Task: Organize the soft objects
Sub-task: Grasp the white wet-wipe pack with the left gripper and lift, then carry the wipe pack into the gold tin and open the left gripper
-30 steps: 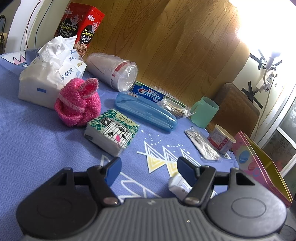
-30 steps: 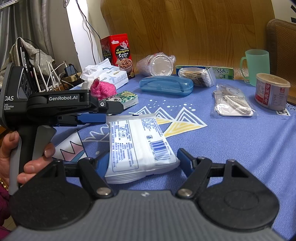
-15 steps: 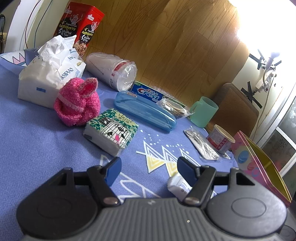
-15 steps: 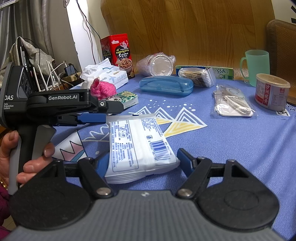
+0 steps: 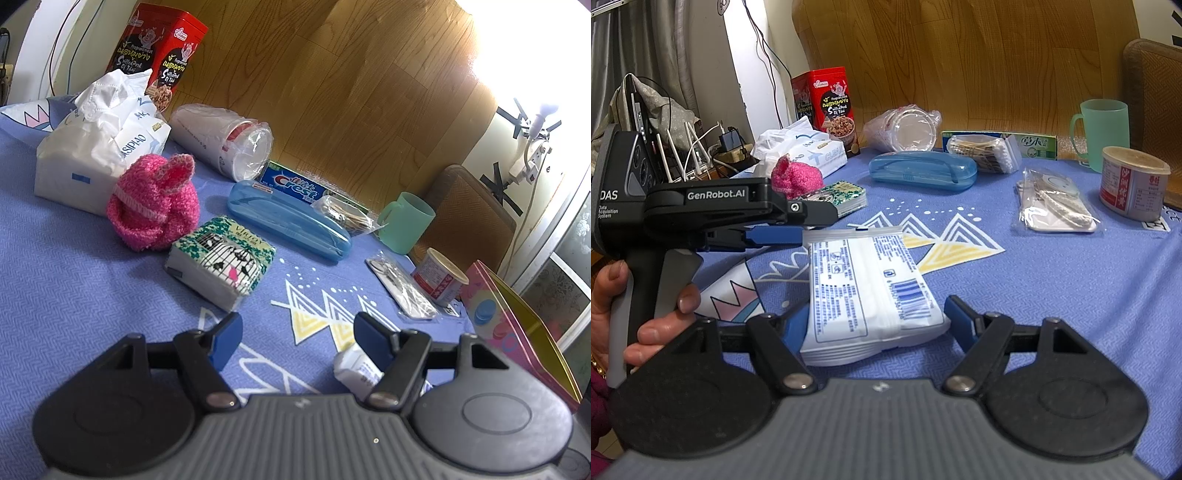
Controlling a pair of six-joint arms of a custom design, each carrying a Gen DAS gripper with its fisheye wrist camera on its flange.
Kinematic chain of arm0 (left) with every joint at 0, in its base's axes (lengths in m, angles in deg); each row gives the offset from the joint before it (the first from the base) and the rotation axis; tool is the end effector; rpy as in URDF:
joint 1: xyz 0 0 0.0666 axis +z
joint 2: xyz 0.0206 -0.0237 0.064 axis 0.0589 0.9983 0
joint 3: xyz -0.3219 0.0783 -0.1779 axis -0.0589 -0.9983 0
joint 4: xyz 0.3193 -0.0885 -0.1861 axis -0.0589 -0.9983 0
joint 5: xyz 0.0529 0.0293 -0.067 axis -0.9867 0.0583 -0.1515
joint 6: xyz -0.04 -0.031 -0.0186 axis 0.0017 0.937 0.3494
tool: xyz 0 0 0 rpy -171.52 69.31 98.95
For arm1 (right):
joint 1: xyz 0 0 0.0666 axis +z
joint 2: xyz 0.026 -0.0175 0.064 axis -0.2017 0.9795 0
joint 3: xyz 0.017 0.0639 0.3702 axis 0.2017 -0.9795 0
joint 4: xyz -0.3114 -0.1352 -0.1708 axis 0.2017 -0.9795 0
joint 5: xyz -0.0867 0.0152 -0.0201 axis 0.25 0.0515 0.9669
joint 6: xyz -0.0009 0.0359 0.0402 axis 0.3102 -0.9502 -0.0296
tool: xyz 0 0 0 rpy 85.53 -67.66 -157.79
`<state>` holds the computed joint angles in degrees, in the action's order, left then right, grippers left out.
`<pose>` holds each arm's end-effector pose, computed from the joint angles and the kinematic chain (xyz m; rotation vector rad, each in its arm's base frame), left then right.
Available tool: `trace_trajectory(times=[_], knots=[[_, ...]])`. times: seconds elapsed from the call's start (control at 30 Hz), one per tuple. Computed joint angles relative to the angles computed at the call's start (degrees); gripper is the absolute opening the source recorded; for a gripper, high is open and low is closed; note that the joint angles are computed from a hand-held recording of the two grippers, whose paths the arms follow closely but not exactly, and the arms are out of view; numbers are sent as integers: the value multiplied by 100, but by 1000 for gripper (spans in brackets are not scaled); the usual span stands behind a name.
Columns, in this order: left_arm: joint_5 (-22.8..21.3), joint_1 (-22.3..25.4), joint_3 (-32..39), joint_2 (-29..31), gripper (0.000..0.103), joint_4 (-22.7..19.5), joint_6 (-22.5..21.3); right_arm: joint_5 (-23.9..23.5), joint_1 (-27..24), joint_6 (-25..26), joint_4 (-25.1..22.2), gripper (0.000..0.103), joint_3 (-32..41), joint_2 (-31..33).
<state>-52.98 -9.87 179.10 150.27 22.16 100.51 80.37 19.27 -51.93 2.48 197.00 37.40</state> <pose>0.6631 -0.1668 0.3852 -0.0064 2.1494 -0.6744 0.6285 0.3778 0.3917 -0.3340 2.1610 0.5176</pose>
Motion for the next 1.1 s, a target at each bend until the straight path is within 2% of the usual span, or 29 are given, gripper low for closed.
trace_trajectory(times=[0.33,0.43,0.5,0.67,0.73,0.77,0.83,0.9,1.0,1.1], knots=[[55,9,55,24,68,-93,16,-2,0,2,-1,78,-2,-2],[112,-16,-6,-46,78,-142,8,-47,-18,-72,-3,78,10,6],[306,-24,-146,-147,80,-129,138,-94,-37,-155,23,78,-28,-15],[652,-166,64,-127,80,-636,209,-208,-69,-382,160,78,-229,-135],[947,-202,229,-18,74,-782,401,-284,-88,-475,245,78,-347,-203],[1028,-226,305,35,59,-827,466,-303,-85,-507,301,78,-427,-249],[1257,-281,679,255,36,-1133,487,-339,-81,-537,411,78,-595,-351],[1279,-370,969,386,37,-1252,501,-206,-58,-468,537,78,-782,-477],[1268,-542,1652,663,37,-1504,283,206,-71,-284,1011,78,-1279,-807],[1332,-800,3067,1319,37,-2101,-17,584,-179,-259,1521,78,-1824,-1210]])
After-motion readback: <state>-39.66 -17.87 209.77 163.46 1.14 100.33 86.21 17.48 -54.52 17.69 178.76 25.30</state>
